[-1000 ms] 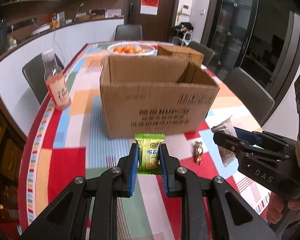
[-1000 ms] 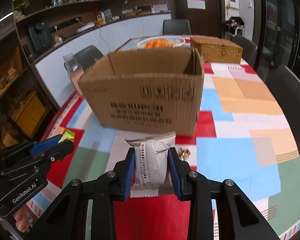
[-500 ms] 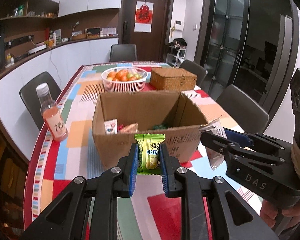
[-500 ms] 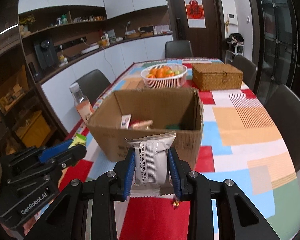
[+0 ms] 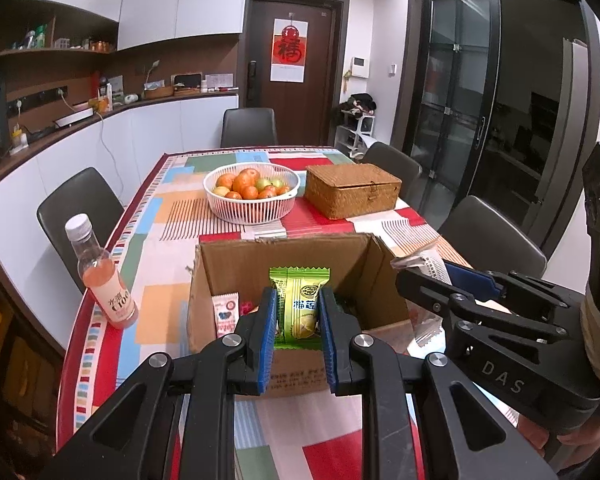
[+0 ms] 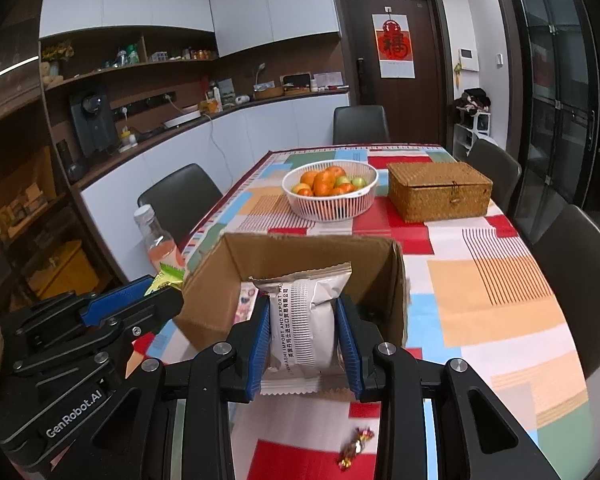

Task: Organize snacks
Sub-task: 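Carry both held snacks over the box and open both tools, then move left tool down to the gold-wrapped candy on the table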

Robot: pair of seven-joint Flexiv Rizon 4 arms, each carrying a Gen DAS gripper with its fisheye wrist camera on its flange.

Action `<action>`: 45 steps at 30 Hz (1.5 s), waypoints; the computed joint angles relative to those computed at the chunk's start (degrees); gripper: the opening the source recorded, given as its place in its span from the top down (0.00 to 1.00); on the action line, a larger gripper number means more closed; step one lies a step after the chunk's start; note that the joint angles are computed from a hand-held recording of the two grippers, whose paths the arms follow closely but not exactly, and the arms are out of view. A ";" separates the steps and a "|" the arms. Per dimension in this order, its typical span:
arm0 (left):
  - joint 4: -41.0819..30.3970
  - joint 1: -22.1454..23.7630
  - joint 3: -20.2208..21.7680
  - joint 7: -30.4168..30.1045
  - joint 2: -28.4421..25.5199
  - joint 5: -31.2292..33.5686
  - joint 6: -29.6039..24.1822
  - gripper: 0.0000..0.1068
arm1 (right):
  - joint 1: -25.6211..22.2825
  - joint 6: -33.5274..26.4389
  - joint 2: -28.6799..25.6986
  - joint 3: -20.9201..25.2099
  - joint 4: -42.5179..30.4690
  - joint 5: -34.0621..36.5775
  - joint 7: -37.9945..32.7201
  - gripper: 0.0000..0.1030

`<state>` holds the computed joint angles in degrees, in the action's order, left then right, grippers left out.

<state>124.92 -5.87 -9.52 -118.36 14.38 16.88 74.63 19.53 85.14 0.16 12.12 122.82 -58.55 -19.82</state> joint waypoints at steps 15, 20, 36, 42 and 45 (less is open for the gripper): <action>-7.17 0.01 2.32 -1.07 -8.18 2.27 -2.36 0.80 | 3.11 -2.73 -6.99 -2.70 -7.19 4.80 -6.26 0.67; -8.94 -1.53 4.13 0.25 -11.20 1.22 -3.25 0.80 | 4.62 -4.44 -8.60 -3.67 -8.54 7.47 -8.96 0.67; -8.75 -4.06 5.13 -3.33 -9.64 5.76 -4.03 0.71 | 4.98 -3.62 -6.56 -5.29 -5.63 5.64 -7.29 0.56; -6.80 -4.46 3.04 -3.07 -6.72 5.86 -3.44 0.69 | 1.70 -1.96 -2.20 -3.75 -1.61 1.97 -3.81 0.56; -6.23 -4.70 1.85 -3.28 -5.88 5.68 -3.35 0.68 | -0.62 -1.18 0.26 -2.75 0.54 0.04 -1.67 0.56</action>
